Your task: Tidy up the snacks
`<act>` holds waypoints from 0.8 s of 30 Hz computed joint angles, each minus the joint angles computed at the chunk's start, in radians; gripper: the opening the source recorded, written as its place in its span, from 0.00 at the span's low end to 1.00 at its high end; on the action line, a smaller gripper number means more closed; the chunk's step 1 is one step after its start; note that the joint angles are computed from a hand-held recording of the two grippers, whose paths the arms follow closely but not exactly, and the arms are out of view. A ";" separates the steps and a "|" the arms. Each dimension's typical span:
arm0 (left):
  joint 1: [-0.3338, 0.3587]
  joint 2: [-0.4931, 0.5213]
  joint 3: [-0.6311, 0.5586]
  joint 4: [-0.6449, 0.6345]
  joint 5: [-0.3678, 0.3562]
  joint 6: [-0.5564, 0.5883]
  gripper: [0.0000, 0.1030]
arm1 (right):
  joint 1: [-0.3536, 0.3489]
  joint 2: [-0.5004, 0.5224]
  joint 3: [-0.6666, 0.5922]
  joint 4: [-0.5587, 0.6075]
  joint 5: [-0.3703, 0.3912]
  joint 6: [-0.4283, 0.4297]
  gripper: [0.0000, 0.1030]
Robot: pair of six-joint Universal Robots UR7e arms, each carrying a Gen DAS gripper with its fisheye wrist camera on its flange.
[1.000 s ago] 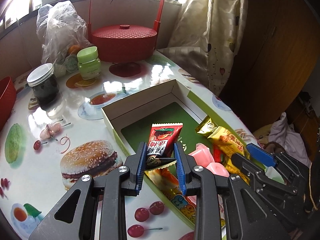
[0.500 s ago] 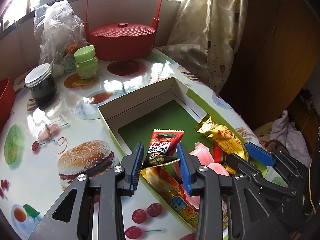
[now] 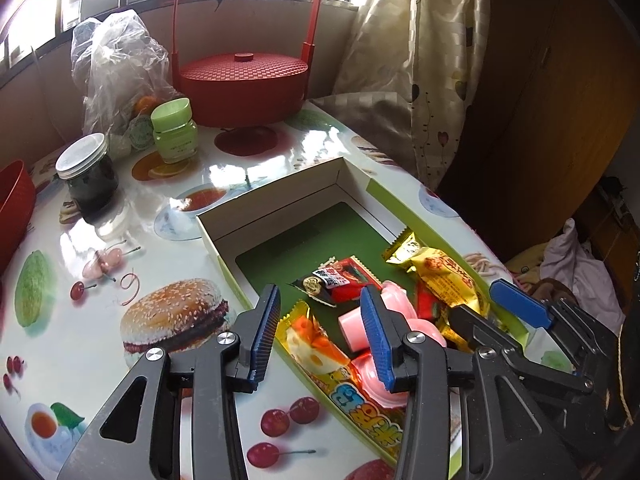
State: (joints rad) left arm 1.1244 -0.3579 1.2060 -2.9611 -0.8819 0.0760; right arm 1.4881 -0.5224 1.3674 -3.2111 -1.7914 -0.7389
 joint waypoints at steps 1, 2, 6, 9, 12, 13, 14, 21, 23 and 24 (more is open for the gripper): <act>-0.002 -0.003 0.007 -0.006 0.000 0.003 0.42 | 0.001 -0.001 0.004 -0.006 -0.002 -0.001 0.52; -0.004 -0.006 0.015 -0.010 0.003 0.001 0.42 | 0.001 -0.003 0.008 -0.011 -0.004 -0.003 0.53; -0.015 -0.018 0.047 -0.039 0.017 -0.002 0.42 | -0.001 -0.015 0.035 -0.051 0.001 -0.010 0.53; -0.026 -0.029 0.078 -0.068 0.034 -0.005 0.42 | -0.004 -0.030 0.056 -0.059 0.014 0.002 0.54; -0.036 -0.043 0.115 -0.098 0.037 -0.012 0.42 | -0.004 -0.044 0.081 -0.077 0.021 0.001 0.54; -0.039 -0.047 0.128 -0.108 0.036 -0.013 0.42 | -0.004 -0.050 0.091 -0.082 0.023 0.002 0.54; -0.045 -0.051 0.141 -0.118 0.041 -0.010 0.42 | -0.004 -0.054 0.098 -0.085 0.025 0.002 0.55; -0.067 -0.081 0.238 -0.190 0.076 -0.031 0.42 | -0.004 -0.087 0.168 -0.123 0.025 -0.005 0.55; -0.073 -0.088 0.261 -0.204 0.094 -0.034 0.42 | -0.005 -0.096 0.187 -0.134 0.027 -0.007 0.55; -0.076 -0.091 0.273 -0.209 0.098 -0.040 0.42 | -0.005 -0.101 0.199 -0.140 0.026 -0.009 0.55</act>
State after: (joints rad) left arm 1.0485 -0.4491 1.4794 -3.1703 -0.7840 0.0363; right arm 1.4832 -0.6234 1.5662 -3.3514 -1.7652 -0.7479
